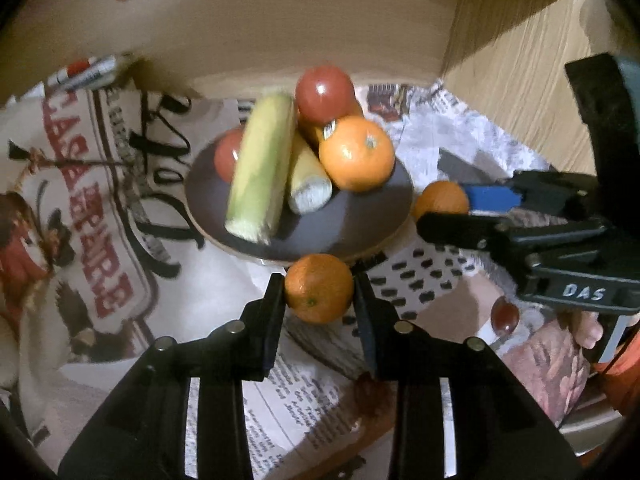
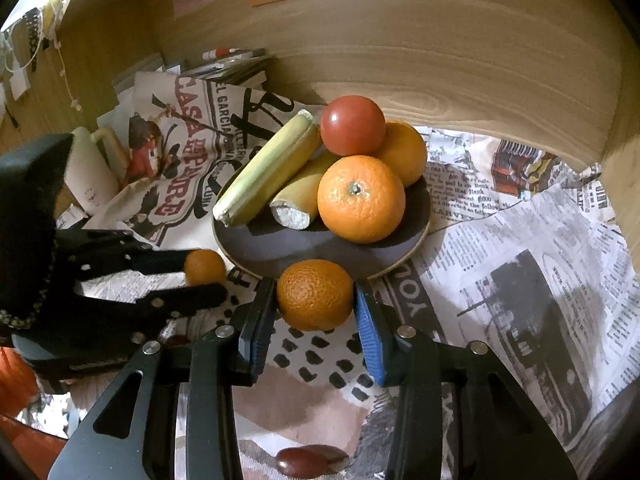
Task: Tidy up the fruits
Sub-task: 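Grasp a mandarin with right tool and place it on the plate, then open both tools and move them to the dark red dates on the newspaper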
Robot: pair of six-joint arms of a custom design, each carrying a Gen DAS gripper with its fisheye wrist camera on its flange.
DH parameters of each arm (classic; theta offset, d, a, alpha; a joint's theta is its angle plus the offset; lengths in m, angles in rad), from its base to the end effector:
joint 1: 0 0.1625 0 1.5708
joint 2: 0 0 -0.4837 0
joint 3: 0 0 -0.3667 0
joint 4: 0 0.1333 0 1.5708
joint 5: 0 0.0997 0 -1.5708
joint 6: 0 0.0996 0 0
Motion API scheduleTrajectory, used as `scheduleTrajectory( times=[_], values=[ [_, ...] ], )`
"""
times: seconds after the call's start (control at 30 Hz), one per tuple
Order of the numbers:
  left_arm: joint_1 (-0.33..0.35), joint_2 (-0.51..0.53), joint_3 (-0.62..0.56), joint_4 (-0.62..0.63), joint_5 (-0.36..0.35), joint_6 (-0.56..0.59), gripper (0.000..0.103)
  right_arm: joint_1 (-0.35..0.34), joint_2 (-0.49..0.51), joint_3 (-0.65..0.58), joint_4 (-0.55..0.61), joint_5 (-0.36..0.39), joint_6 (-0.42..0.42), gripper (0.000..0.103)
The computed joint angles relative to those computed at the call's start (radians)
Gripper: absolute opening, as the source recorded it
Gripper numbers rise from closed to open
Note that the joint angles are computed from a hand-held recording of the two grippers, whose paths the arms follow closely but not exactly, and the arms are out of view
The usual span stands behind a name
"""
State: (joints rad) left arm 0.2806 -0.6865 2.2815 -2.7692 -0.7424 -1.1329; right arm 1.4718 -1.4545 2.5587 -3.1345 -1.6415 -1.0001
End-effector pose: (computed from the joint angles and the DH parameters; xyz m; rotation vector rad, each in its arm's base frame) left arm -0.3571 -0.3180 0.0019 0.3955 2.3497 -0.8092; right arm 0.0906 -0.3652 0.2706 1.1978 -2.5293 0.5064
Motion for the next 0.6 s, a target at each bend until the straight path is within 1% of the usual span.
scheduleTrajectory(
  times=[0.2, 0.37, 0.6],
  values=[
    [-0.002, -0.022, -0.009, 0.014, 0.049, 0.008, 0.034, 0.016, 0.022, -0.012, -0.015, -0.005, 0.003, 0.036],
    [0.024, -0.007, -0.028, -0.014, 0.052, 0.033, 0.034, 0.033, 0.06, -0.021, -0.042, -0.023, 0.004, 0.036],
    [0.053, 0.022, -0.052, -0.019, 0.044, 0.065, 0.034, 0.03, 0.104, -0.034, -0.051, -0.043, 0.015, 0.036]
  ],
)
